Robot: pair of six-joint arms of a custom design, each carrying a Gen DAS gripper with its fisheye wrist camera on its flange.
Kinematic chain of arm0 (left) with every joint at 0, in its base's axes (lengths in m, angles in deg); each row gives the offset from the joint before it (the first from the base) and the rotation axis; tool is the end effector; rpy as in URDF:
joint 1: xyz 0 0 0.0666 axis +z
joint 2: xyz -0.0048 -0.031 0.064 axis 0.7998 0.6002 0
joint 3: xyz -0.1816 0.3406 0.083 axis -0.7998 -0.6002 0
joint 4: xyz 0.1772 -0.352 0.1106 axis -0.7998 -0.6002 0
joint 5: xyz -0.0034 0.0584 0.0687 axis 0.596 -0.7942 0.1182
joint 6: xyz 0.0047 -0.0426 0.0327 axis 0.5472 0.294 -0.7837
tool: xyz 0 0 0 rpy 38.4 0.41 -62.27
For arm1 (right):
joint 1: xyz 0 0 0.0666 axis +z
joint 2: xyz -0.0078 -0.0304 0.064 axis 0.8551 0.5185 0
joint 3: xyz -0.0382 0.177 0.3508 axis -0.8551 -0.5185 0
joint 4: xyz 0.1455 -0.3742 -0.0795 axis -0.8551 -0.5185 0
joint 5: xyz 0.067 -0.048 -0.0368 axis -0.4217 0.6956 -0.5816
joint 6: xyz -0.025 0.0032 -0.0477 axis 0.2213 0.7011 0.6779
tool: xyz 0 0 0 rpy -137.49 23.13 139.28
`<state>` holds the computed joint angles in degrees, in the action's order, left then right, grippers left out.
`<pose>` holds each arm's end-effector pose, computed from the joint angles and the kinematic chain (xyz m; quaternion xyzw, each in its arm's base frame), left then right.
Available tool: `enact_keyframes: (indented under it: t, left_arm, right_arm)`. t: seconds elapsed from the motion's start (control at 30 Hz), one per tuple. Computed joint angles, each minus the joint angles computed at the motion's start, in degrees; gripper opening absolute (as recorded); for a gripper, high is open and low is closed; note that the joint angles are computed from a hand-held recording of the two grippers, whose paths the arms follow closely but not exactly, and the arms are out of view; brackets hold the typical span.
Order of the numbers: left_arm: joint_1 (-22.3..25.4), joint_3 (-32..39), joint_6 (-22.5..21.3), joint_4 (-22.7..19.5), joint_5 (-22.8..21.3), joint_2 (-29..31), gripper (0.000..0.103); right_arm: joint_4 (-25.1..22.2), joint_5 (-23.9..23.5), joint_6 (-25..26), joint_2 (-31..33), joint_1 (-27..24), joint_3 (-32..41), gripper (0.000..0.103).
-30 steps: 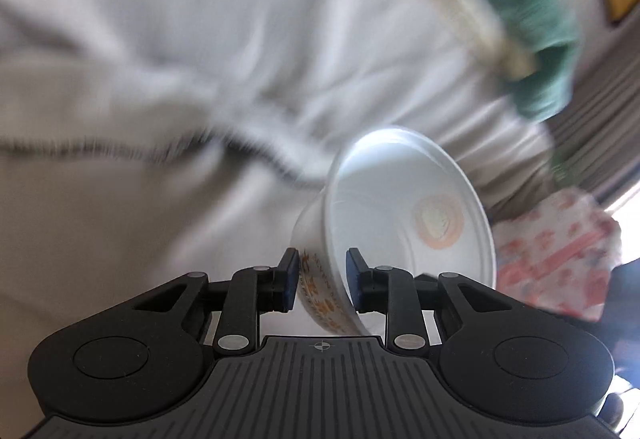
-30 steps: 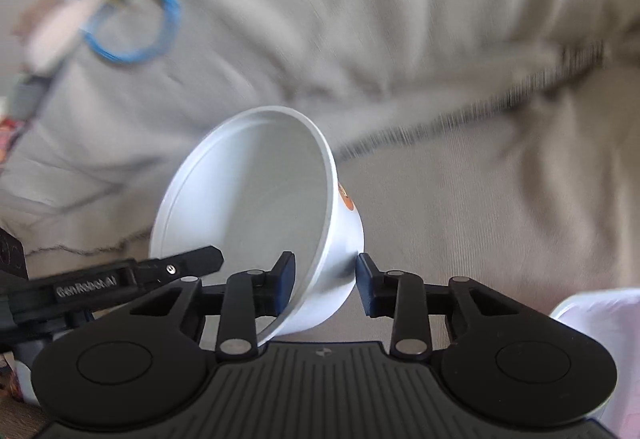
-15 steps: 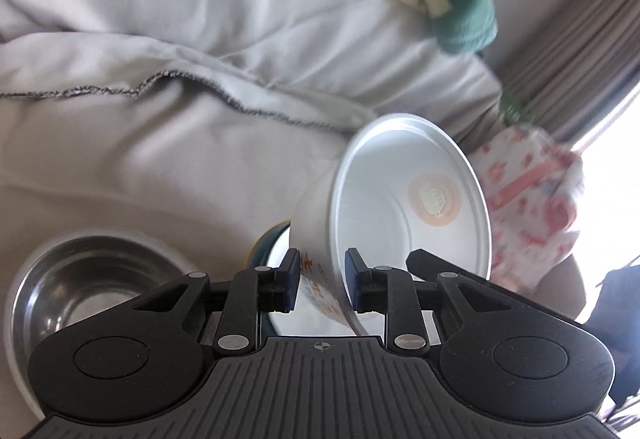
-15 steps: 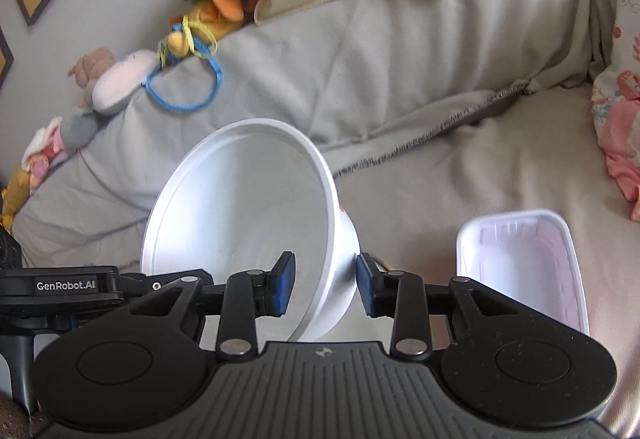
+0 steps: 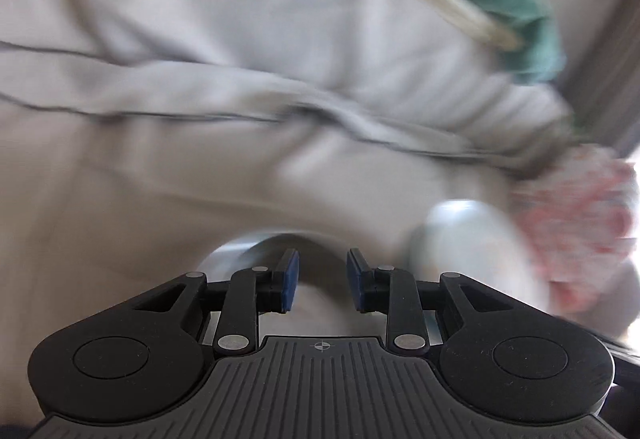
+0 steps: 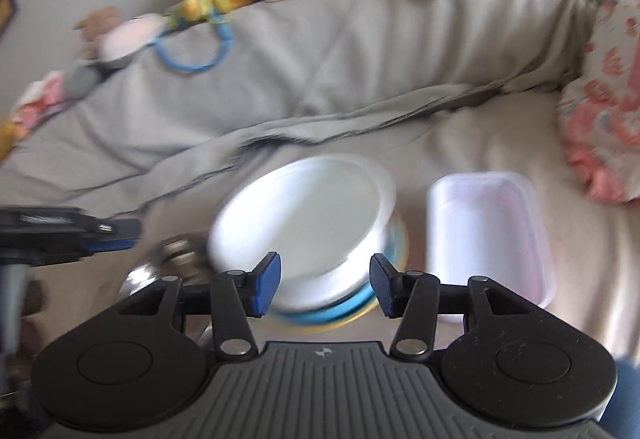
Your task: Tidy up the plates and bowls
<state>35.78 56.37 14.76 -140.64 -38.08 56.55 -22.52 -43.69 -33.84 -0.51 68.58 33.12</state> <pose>0.3319 -0.1039 0.5277 -0.0733 0.9177 -0.1440 0.3630 0.2948 0.0568 0.5576 -0.0028 0.9153 0.1603 0.3696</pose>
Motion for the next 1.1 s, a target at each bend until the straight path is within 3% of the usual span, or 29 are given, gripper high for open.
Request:
enact_keyframes:
  t: [0.07, 0.1, 0.17, 0.3, 0.43, 0.5, 0.67, 0.83, 0.93, 1.03, 1.1]
  left_arm:
    - [0.96, -1.59, -0.57, -1.60, -4.72, -1.15, 0.030]
    - [1.84, -2.40, -0.85, -1.77, -4.84, -1.64, 0.030]
    - [4.18, -3.85, -0.57, -1.55, -1.85, -2.20, 0.030]
    - [7.02, -6.13, -0.25, -0.24, 0.89, -2.12, 0.030]
    - [10.05, -9.10, 1.19, 2.96, 6.69, -2.83, 0.034]
    - [11.25, -10.10, 2.02, 4.06, 9.27, -3.39, 0.033]
    - [14.54, -11.95, 3.66, 5.62, 18.20, -4.14, 0.033]
    - [13.54, -11.36, 2.71, 4.12, 16.52, -3.22, 0.033]
    - [13.46, -11.22, 2.81, 3.10, 17.13, -2.10, 0.032]
    - [13.67, -10.19, 1.82, 0.33, 18.78, -1.24, 0.031]
    - [13.03, -8.07, 0.21, -3.09, 17.44, 0.04, 0.032]
  right_arm:
    - [-1.15, -2.68, -1.39, -0.51, 2.73, -0.09, 0.056]
    - [-1.88, -3.36, -1.85, -0.23, 4.50, 0.04, 0.056]
    - [-3.37, -3.08, -2.06, 1.08, 8.54, 0.31, 0.057]
    - [-5.53, 3.25, -5.37, 5.10, 15.65, 0.47, 0.057]
    - [-6.39, 1.29, -10.58, 8.20, 16.27, 0.07, 0.057]
    - [-4.92, 1.45, -12.84, 8.65, 16.53, -0.69, 0.063]
    - [-5.12, 1.71, -12.51, 11.97, 18.26, 0.62, 0.064]
    - [-5.22, -1.94, -12.60, 14.00, 18.23, 1.04, 0.063]
    - [-5.28, -1.07, -11.76, 14.51, 18.65, 1.44, 0.064]
    - [-5.07, -1.48, -11.06, 15.01, 18.40, 1.68, 0.064]
    - [-5.23, -1.34, -10.73, 15.53, 18.21, 2.27, 0.064]
